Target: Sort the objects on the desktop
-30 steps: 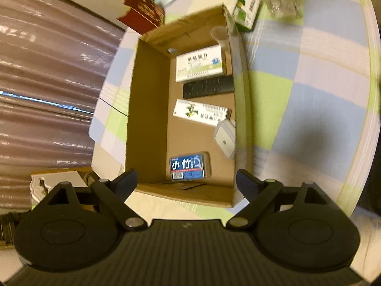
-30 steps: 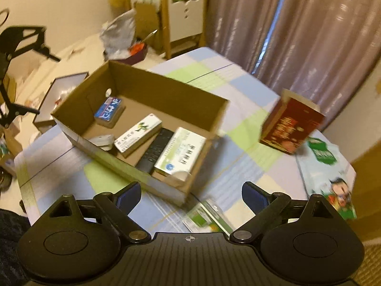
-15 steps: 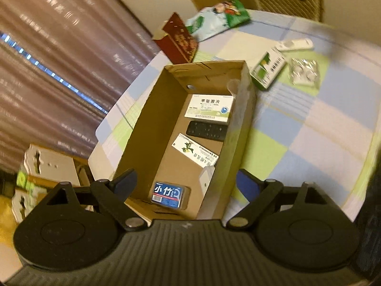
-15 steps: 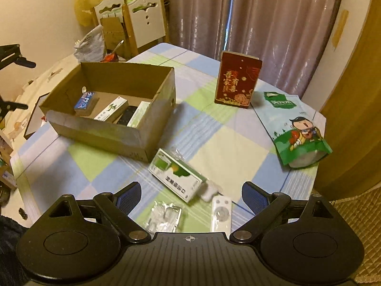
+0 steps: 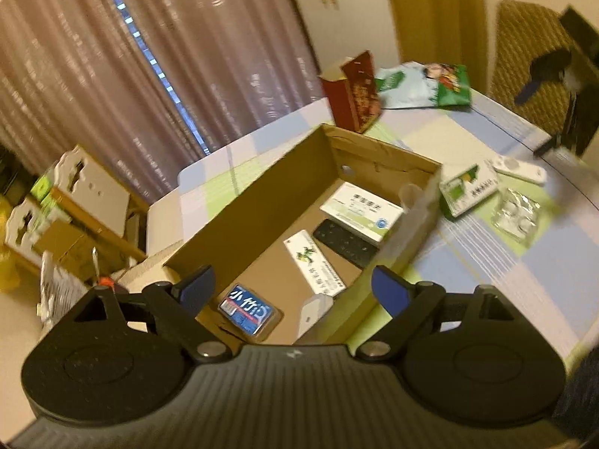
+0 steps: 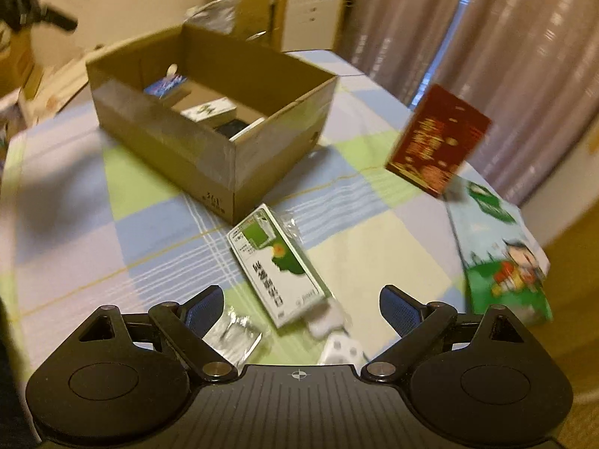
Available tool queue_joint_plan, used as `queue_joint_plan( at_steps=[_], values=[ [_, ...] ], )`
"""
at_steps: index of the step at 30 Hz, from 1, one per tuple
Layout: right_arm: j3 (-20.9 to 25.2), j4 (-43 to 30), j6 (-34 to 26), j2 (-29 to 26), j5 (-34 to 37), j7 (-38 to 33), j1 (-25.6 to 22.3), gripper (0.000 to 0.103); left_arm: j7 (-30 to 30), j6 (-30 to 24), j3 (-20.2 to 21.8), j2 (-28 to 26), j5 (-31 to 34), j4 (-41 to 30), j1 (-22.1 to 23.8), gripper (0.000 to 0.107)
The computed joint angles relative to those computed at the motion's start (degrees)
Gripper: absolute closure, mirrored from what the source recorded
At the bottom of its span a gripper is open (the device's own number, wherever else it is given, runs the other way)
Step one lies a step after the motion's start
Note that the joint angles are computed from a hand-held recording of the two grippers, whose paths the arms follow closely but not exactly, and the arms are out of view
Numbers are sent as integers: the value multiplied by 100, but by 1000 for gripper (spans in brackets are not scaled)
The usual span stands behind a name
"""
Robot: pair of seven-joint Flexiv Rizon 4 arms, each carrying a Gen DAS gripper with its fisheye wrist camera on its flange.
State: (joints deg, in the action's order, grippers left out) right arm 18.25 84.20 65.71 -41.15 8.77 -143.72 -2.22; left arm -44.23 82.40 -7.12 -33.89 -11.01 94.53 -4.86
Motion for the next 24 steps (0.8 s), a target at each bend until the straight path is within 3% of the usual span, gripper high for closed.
queue_joint_plan(
  at_steps=[5, 6, 8, 17, 18, 22, 24],
  values=[
    [-18, -426, -37, -595, -390, -423, 232, 11, -462, -335, 458, -100, 111, -245, -256, 18],
    [-29, -509, -89, -702, -487, -519, 275, 24, -538, -388, 509, -118, 143, -276, -272, 18],
    [-150, -615, -146, -861, -689, -616, 407, 32, -676, -534, 613, -153, 227, -350, -303, 18],
    [-369, -799, 33, -1287, -1174, -923, 612, 34, -1094, -750, 789, -250, 475, -549, -231, 18],
    [-442, -731, 215, -1317, -1271, -966, 663, 45, -1134, -780, 798, -268, 494, -586, -228, 18],
    [-121, -662, 475, -1347, -1298, -1261, 418, 47, -1143, -828, 739, -299, 568, -644, -191, 18],
    [192, -770, 171, -1242, -1013, -1111, 170, 48, -1069, -815, 631, -296, 556, -636, -151, 18]
  ],
)
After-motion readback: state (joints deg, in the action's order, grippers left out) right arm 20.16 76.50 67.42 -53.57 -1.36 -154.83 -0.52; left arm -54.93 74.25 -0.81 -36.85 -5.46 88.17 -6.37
